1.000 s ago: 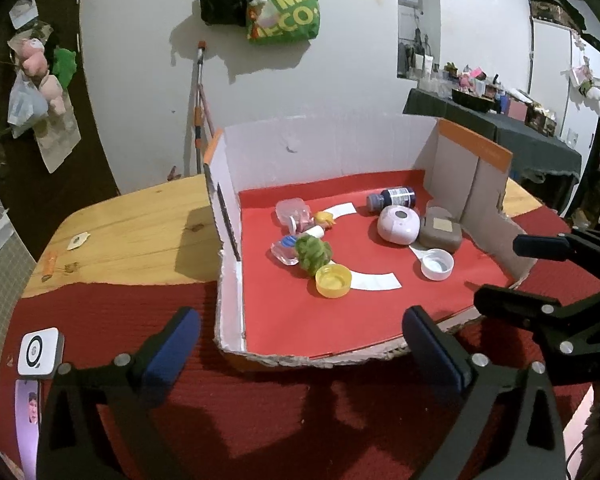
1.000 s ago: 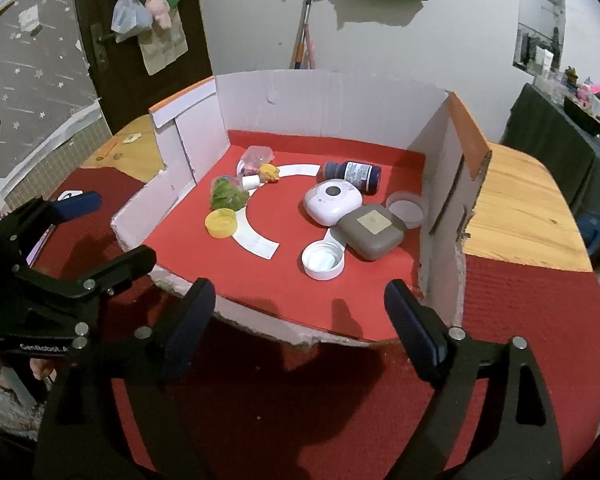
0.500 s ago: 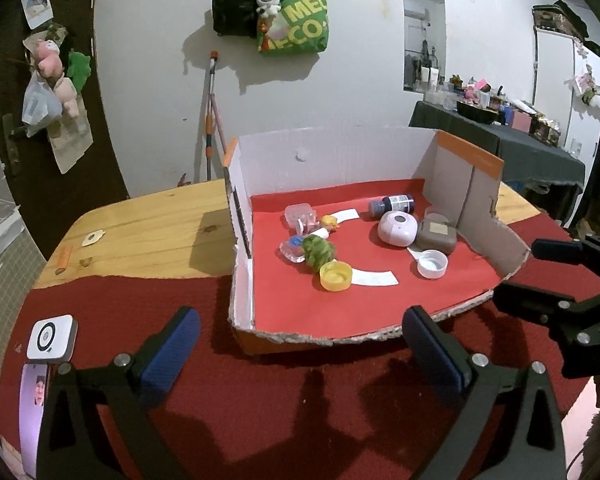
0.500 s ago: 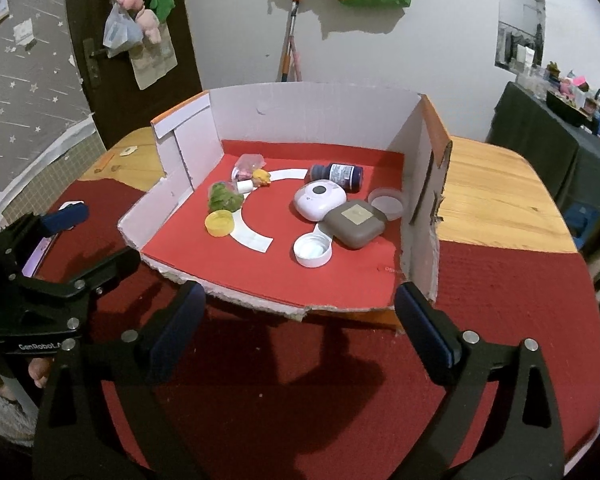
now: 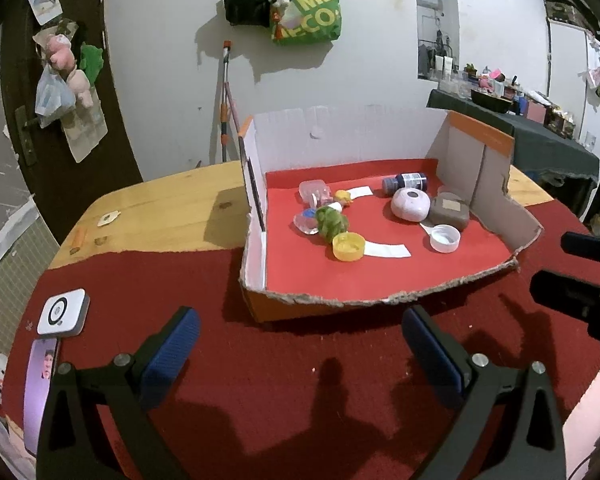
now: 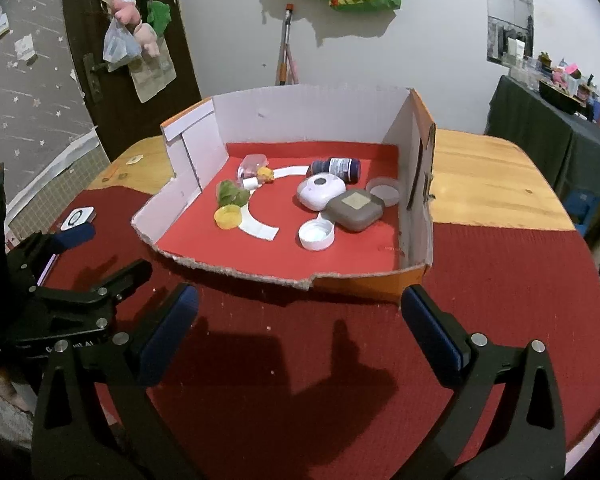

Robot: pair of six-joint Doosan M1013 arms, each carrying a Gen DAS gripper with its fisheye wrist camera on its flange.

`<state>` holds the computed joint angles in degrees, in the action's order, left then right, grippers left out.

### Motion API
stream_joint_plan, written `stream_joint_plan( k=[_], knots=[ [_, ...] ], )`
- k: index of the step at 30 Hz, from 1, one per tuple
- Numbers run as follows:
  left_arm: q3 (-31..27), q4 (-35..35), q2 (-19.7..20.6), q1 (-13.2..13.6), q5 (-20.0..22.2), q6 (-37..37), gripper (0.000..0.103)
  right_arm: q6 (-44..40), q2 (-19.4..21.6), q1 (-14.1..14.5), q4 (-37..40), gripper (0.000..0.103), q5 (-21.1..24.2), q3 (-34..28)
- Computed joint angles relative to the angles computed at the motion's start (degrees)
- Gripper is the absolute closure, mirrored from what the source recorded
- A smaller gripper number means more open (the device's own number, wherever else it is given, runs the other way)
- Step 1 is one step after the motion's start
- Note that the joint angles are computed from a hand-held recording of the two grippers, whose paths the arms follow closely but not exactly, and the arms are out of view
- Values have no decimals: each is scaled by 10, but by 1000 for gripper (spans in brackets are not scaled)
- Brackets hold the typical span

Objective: Organize objects

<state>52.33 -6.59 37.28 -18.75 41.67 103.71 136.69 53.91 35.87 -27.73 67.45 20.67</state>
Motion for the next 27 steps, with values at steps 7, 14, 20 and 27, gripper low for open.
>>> stream_joint_plan(
  k=[7,14,20,27],
  knots=[
    [-5,-20,8,4,36,0,0,30,-14,0,2,0,-14,39],
    [0,-20,9,0,44,7,0,43,-15,-3,13,0,-9,52],
    [-5,-23,16,1,66,9,0,32,-7,-7,38,0,1,47],
    [-16,-33,27,2,100,10,0,26,5,-6,45,0,26,33]
  ],
)
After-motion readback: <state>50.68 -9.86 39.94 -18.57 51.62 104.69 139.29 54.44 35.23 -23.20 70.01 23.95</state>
